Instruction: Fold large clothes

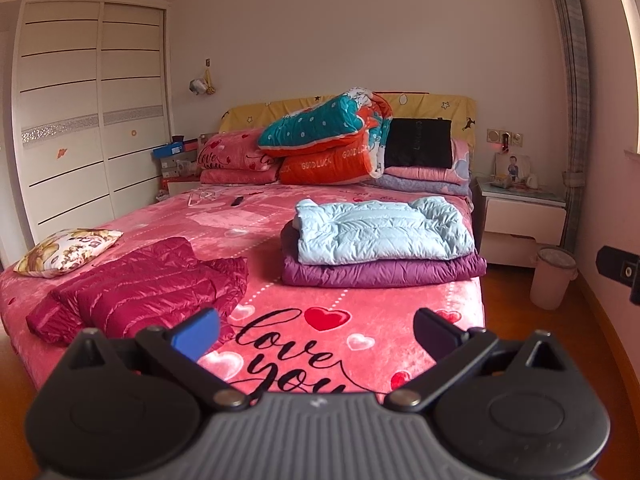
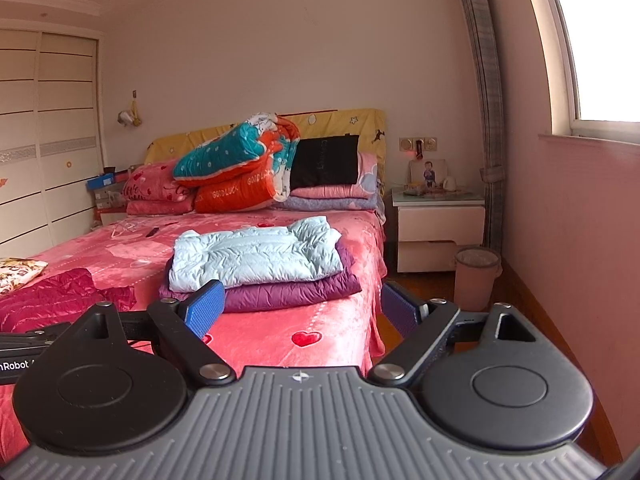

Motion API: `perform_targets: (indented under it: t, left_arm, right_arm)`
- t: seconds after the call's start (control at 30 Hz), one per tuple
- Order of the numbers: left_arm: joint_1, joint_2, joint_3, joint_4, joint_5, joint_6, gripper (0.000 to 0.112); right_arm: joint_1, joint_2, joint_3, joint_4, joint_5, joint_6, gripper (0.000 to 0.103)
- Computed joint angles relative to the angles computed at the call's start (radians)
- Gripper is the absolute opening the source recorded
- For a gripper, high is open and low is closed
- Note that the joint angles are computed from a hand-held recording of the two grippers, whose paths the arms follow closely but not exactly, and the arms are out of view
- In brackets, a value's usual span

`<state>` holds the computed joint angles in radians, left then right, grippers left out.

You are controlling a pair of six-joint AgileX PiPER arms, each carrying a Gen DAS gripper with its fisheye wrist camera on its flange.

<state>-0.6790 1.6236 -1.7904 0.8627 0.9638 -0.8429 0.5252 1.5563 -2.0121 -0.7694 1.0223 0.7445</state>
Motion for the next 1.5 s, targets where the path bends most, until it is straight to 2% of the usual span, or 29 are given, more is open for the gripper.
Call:
perform_targets:
  t: [0.23, 1.03, 1.5]
  left_arm:
    - [-0.007, -0.009, 0.023, 0.023, 0.012, -0.020, 0.102]
    - [-0.009, -0.011, 0.052, 0.011, 0.019, -0.034, 0.102]
    - [-0.001, -0.012, 0.081, -0.009, -0.006, -0.042, 0.102]
  right_arm:
    - [0.044, -0.007, 0.034, -0.064, 0.010, 0.045, 0.103]
    - [-0.016, -0.007, 0.050, 0.030, -0.012, -0.007, 0.103]
    - [-0.042, 0.014, 0.052, 0.070, -0.028, -0.038, 0.103]
